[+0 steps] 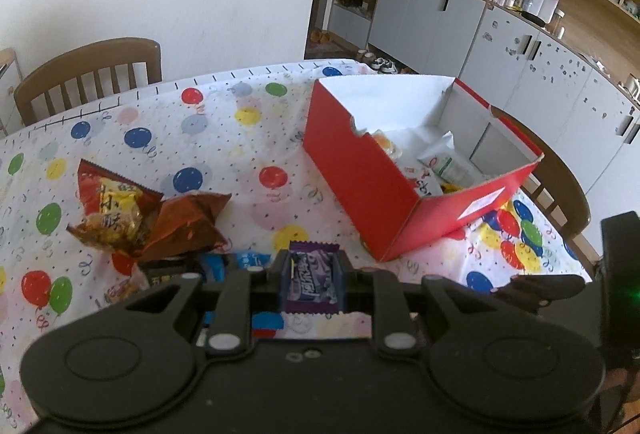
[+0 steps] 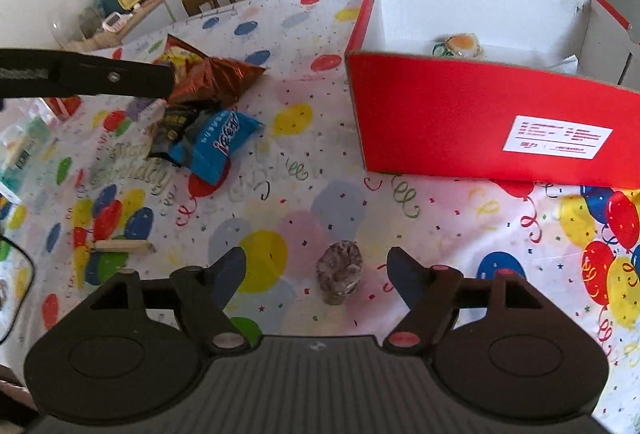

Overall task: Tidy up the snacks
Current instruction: 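Lift both held snacks and carry them toward the red box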

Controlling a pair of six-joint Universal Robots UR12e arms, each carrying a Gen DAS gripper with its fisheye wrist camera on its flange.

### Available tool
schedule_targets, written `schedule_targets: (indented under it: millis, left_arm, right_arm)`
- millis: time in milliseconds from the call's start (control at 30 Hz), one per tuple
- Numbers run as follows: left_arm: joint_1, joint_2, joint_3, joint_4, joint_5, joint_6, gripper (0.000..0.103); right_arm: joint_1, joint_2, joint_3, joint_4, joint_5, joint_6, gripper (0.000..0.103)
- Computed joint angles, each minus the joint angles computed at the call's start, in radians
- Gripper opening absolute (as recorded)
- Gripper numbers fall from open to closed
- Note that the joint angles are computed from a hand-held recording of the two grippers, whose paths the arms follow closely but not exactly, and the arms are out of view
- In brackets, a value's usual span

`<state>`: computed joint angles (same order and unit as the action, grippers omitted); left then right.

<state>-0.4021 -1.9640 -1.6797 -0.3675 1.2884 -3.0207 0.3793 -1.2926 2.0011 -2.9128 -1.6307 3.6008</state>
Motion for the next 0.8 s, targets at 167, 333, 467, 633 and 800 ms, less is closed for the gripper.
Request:
schedule_targets:
  millis: [167,333,467,633,800]
  left_arm:
    - [0.008,0.008,-0.014,-0.002,-0.006,0.008,0.020]
    - [0.013,0.012,-0.021,0.001,-0.009,0.009,0.020]
    - [0.016,0.016,-0.029,0.004,-0.011,0.006,0.020]
    - [0.014,0.014,-0.025,0.001,-0.009,0.004,0.020]
    - [0.006,0.010,-0.015,0.001,-0.008,-0.002,0.020]
  right_arm:
    - [0.022,0.021,-0.022,0.032,-0.074,0.018,0.077]
    - [0.020,0.024,-0.026,0.052,-0.076,0.036,0.056]
    - [0.025,0.023,-0.027,0.061,-0.091,0.016,0.029]
    - [0.026,0.013,-0.013,0.039,-0.092,0.003,0.026]
    - [0.021,-0.020,0.005,0.000,-0.098,-0.025,0.026]
